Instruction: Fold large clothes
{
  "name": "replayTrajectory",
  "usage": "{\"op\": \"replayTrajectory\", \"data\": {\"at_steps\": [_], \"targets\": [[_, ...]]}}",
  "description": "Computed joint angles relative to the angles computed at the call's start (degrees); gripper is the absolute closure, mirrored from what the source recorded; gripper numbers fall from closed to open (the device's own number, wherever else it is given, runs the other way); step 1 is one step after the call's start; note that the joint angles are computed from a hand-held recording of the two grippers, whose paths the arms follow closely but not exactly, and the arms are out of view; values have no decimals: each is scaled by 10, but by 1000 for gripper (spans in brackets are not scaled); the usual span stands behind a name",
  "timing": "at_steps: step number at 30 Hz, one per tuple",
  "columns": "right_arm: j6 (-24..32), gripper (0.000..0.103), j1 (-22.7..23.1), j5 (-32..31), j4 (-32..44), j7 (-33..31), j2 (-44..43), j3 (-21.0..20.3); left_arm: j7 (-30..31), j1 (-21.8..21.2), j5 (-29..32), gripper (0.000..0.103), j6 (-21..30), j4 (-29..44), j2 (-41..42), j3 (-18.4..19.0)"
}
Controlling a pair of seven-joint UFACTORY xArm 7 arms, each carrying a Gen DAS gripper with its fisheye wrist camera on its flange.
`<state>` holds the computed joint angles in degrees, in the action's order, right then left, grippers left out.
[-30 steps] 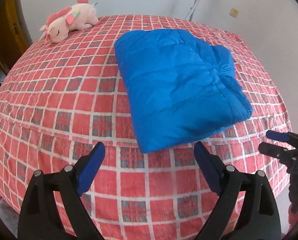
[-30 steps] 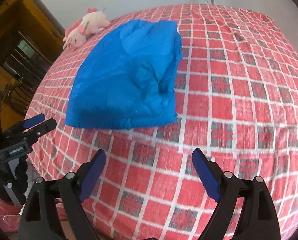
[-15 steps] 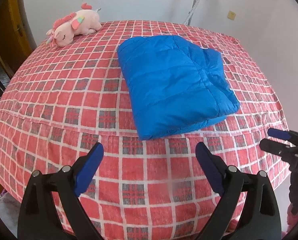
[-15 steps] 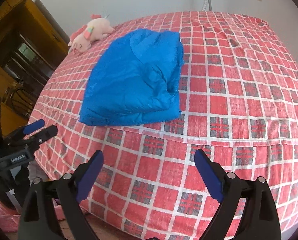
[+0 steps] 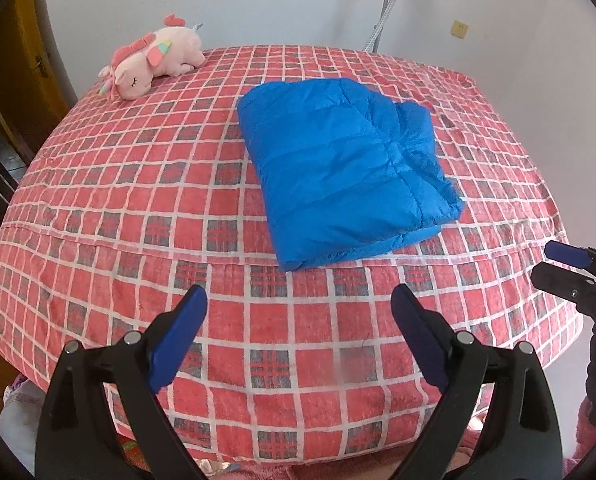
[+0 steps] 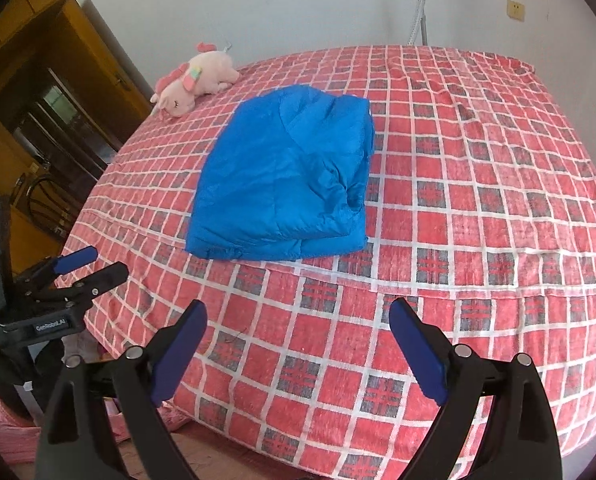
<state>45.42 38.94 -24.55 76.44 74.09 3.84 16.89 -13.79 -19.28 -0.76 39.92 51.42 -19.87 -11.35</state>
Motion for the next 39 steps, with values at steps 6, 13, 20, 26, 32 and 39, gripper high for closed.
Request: {"op": "replayTrajectory", "data": {"at_steps": [6, 13, 20, 26, 32, 39], "targets": [[-4, 11, -1, 1, -2, -1, -3, 1, -2, -2, 4, 11, 1, 4, -2, -4], [-6, 11, -1, 7, -1, -9, -1, 1, -8, -2, 9, 11, 3, 7, 1, -5], [-6, 11, -1, 6, -1, -9, 0, 0, -12, -2, 11, 11, 4, 7, 2, -6], [-7, 11, 1, 8, -1, -11, 2, 0, -11, -3, 10, 11, 3, 6, 3, -4], [-11, 11, 0, 11, -3, -20, 3, -2, -9, -3, 10, 11, 4, 7, 4, -4], [-8, 11, 2, 9, 2, -18, 7, -2, -9, -3, 10, 11, 2, 4, 6, -4]]}}
